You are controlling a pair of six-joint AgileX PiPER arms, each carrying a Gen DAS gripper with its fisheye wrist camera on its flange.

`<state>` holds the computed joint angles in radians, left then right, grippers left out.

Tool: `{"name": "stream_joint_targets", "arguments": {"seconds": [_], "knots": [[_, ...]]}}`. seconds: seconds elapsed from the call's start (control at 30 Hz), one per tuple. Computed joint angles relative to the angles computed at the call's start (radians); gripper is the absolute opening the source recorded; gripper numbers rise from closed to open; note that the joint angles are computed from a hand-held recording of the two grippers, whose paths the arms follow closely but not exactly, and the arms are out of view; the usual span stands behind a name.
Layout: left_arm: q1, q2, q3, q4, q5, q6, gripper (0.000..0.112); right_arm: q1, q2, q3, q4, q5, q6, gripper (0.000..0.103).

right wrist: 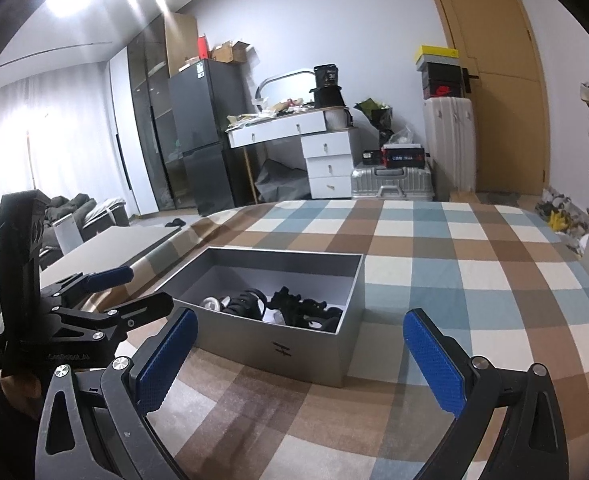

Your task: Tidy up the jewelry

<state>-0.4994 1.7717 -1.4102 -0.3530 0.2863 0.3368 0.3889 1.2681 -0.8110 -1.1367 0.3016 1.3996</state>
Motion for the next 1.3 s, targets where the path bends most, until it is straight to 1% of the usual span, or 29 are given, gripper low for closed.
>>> {"name": "stream_joint_targets", "arguments": {"seconds": [0.77, 0.93, 1.3], "knots": [[-0.003, -0.006, 0.007, -0.021, -0.007, 0.027, 0.102, 0.015, 0.0, -0.003, -0.016, 0.015, -0.003, 0.103], [-0.004, -0.006, 0.007, -0.006, -0.005, 0.008, 0.102, 0.019, 0.004, -0.007, -0.022, 0.017, 0.001, 0.103], [-0.002, -0.01, 0.014, -0.063, -0.006, 0.063, 0.102, 0.032, 0.008, -0.008, -0.046, 0.03, 0.012, 0.103]]}}
